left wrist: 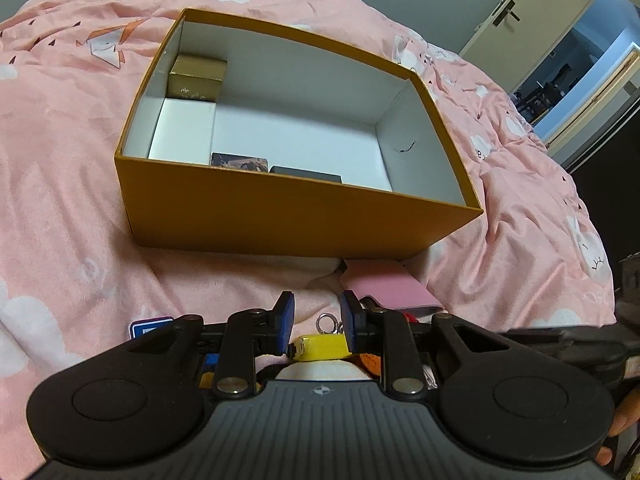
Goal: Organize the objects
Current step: 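Grasp the pink pouch with the left tool while the right tool grasps the pink case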
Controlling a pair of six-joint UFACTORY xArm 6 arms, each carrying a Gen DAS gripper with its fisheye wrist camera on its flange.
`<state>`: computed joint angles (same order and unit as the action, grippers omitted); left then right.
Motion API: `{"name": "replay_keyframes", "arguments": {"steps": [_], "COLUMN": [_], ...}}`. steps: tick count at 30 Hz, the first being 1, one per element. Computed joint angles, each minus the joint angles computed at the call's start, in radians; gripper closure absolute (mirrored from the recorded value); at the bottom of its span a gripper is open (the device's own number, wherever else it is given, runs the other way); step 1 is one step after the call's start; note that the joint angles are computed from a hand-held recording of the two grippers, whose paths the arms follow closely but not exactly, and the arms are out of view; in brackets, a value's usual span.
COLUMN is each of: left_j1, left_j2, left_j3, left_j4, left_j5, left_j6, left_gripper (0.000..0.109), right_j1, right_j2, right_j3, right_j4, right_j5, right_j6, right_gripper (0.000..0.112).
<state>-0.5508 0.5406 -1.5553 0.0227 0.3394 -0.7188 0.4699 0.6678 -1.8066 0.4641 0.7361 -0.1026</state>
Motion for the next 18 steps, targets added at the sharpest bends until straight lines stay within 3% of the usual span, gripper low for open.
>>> {"name": "replay_keyframes", "arguments": {"steps": [4, 7, 9, 13, 18], "left_j1": [0.000, 0.005, 0.009, 0.014, 0.009], "left_j2": [0.001, -0.007, -0.008, -0.005, 0.013], "left_j3": [0.002, 0.011, 0.011, 0.006, -0.014], "left_j4": [-0.007, 0.047, 0.086, 0.097, 0.018], "left_j5": [0.001, -0.006, -0.007, -0.016, -0.034], "left_j6": [0.005, -0.050, -0.087, -0.102, -0.007], "left_gripper": [0.081, 0.081, 0.081, 0.081, 0.081], "right_j1": [0.008, 0.032, 0.038, 0.051, 0.037], "right_j2": [0.035, 0.072, 0.091, 0.086, 0.036], "right_j3": [-0.029, -0.070, -0.096, -0.086, -0.026], "right_j4": [0.054, 0.029, 0.081, 0.144, 0.036], "right_j5": [0.028, -0.001, 0.009, -0.035, -0.117], "right_j6": [-0.055, -0.090, -0.155, -0.245, -0.158], "right_gripper": [0.073, 0.077, 0.084, 0.083, 0.083]}}
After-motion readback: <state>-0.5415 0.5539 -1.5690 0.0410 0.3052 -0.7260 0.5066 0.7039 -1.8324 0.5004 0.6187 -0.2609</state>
